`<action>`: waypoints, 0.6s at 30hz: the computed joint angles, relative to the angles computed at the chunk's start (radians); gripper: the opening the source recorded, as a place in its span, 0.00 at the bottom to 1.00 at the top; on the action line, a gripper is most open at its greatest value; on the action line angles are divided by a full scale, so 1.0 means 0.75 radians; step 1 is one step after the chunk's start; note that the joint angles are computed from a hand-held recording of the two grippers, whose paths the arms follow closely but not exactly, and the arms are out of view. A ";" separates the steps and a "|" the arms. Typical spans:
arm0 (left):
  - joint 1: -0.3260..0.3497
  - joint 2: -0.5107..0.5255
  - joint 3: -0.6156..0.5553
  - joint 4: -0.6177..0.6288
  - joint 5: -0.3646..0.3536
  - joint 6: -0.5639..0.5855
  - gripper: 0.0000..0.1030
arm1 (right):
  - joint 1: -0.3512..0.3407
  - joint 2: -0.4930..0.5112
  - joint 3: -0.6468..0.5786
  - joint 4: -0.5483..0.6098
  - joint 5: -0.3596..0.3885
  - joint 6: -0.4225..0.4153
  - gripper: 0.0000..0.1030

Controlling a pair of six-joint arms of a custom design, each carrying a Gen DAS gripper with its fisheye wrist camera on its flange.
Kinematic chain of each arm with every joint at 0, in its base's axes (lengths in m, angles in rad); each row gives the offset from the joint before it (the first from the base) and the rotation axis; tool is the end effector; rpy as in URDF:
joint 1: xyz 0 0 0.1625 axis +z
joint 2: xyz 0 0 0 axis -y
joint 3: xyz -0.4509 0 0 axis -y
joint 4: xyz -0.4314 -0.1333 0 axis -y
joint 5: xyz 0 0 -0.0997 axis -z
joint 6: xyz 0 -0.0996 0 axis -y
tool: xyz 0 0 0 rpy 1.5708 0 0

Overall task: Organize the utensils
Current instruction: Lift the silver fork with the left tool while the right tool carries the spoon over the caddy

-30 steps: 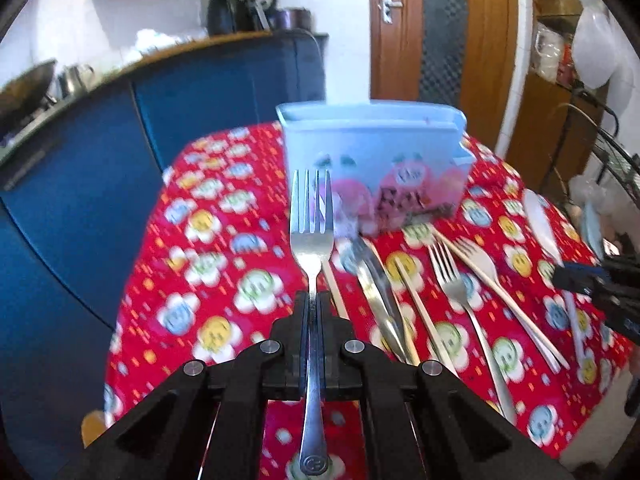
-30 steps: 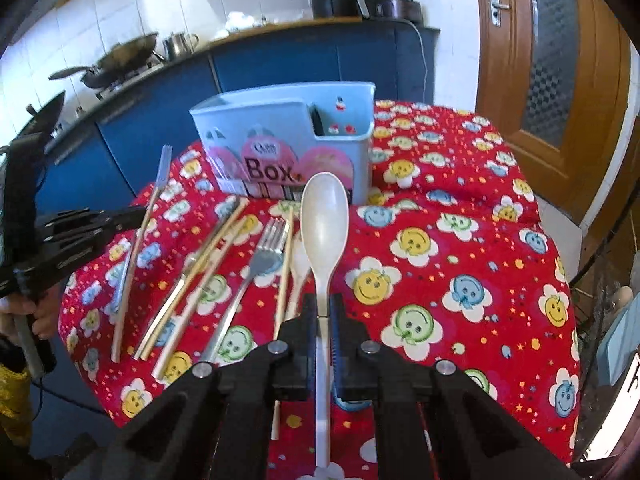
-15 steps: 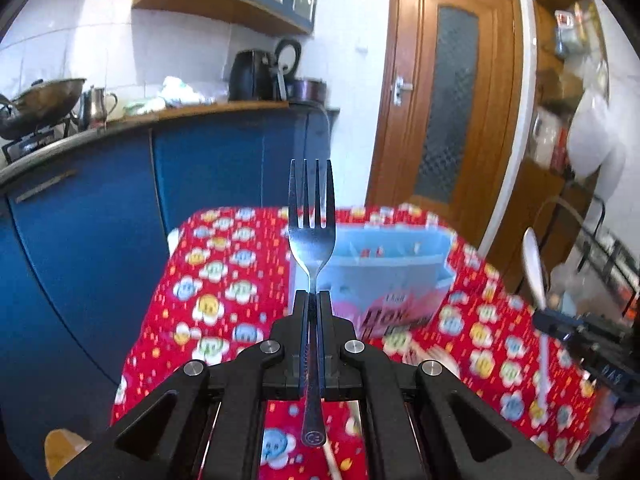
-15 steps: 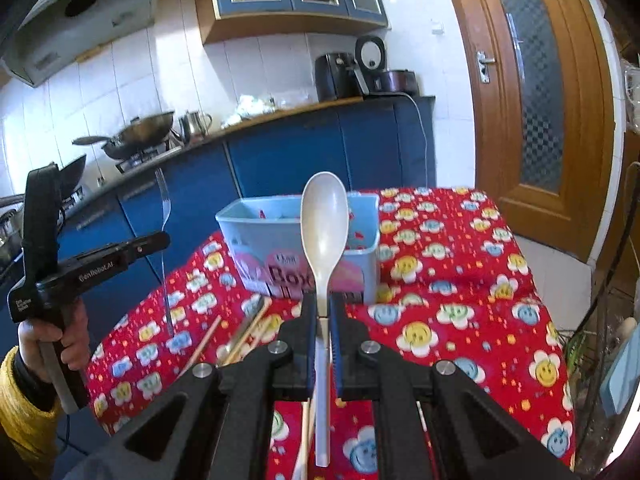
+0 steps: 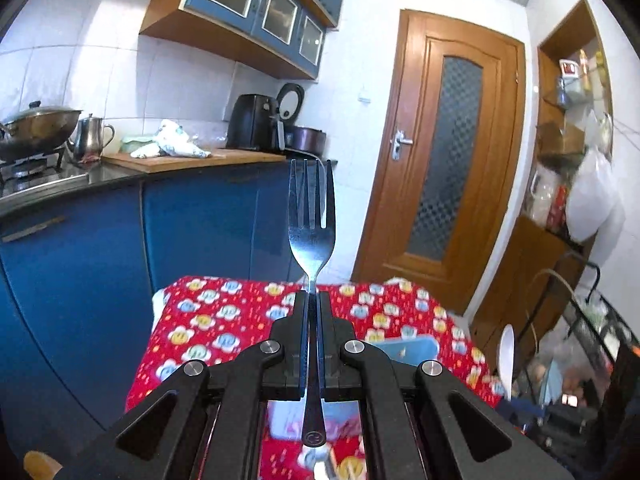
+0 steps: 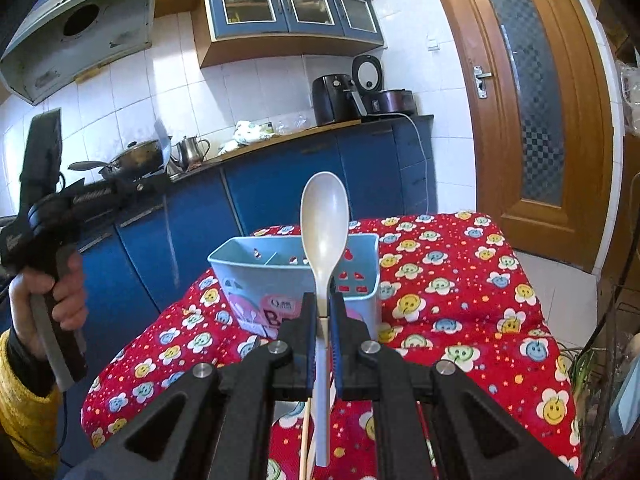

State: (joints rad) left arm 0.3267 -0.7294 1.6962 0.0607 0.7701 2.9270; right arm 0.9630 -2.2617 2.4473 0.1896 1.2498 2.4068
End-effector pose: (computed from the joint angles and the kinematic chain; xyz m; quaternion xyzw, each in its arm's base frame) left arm -0.4378 -0.3646 -0.0030 0.3457 0.8237 -0.4344 0.1153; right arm 0.0278 -0.2485 0.3030 0.1415 -0.8086 0.5172 0.2421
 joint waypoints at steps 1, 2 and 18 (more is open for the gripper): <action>0.008 0.005 -0.012 -0.022 -0.002 0.017 0.03 | 0.006 0.007 -0.005 -0.011 0.003 0.003 0.08; 0.013 0.010 -0.022 -0.048 -0.009 0.037 0.03 | 0.007 0.011 -0.009 -0.015 0.001 0.004 0.08; 0.127 0.131 -0.073 -0.293 -0.008 0.223 0.03 | 0.217 0.289 -0.131 -0.347 0.108 0.145 0.08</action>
